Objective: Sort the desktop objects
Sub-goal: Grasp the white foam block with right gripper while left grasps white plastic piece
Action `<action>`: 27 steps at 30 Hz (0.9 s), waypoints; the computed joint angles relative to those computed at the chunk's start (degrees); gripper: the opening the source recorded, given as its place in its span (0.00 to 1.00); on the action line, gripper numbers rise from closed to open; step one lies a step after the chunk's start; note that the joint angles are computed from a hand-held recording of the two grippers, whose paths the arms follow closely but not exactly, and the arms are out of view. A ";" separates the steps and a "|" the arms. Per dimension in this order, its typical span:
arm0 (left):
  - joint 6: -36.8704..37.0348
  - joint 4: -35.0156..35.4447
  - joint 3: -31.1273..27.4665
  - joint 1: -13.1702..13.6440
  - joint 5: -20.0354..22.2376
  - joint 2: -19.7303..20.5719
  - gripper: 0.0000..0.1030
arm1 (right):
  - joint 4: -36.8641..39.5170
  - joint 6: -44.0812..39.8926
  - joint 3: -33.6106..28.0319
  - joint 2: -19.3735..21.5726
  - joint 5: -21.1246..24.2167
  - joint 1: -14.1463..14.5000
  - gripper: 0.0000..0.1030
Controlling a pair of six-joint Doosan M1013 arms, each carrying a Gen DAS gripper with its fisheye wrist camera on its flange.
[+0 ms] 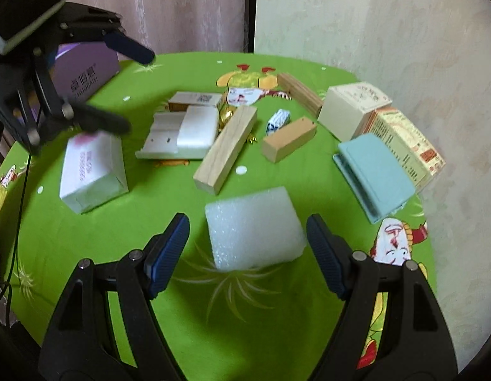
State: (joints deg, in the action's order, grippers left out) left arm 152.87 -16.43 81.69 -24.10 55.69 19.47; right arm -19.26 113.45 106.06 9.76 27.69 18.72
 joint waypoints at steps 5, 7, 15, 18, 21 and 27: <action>-1.71 1.39 -1.15 -0.20 2.31 2.16 0.80 | 5.07 -4.28 -0.53 0.72 1.61 -0.90 0.66; -2.35 1.92 -1.55 -0.16 2.91 2.76 0.80 | 6.63 -5.24 -0.76 1.05 1.99 -1.28 0.65; -2.99 -0.07 -3.21 0.20 5.60 4.96 0.77 | 7.84 -6.53 -0.94 1.47 1.44 -1.66 0.65; -2.94 -1.74 -4.01 0.58 7.52 5.48 0.63 | 7.69 -6.75 -0.87 1.46 1.04 -1.66 0.65; -1.91 -2.00 -3.89 0.52 8.12 5.29 0.62 | 7.14 -6.57 -0.83 1.48 0.77 -1.62 0.61; -1.21 -3.80 -3.41 0.66 6.10 3.99 0.62 | 7.65 -6.18 -0.80 1.22 1.12 -1.81 0.60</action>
State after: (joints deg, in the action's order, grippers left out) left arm 151.66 -20.23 78.27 -23.45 61.79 23.46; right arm -11.61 107.27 105.26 10.98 28.80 16.91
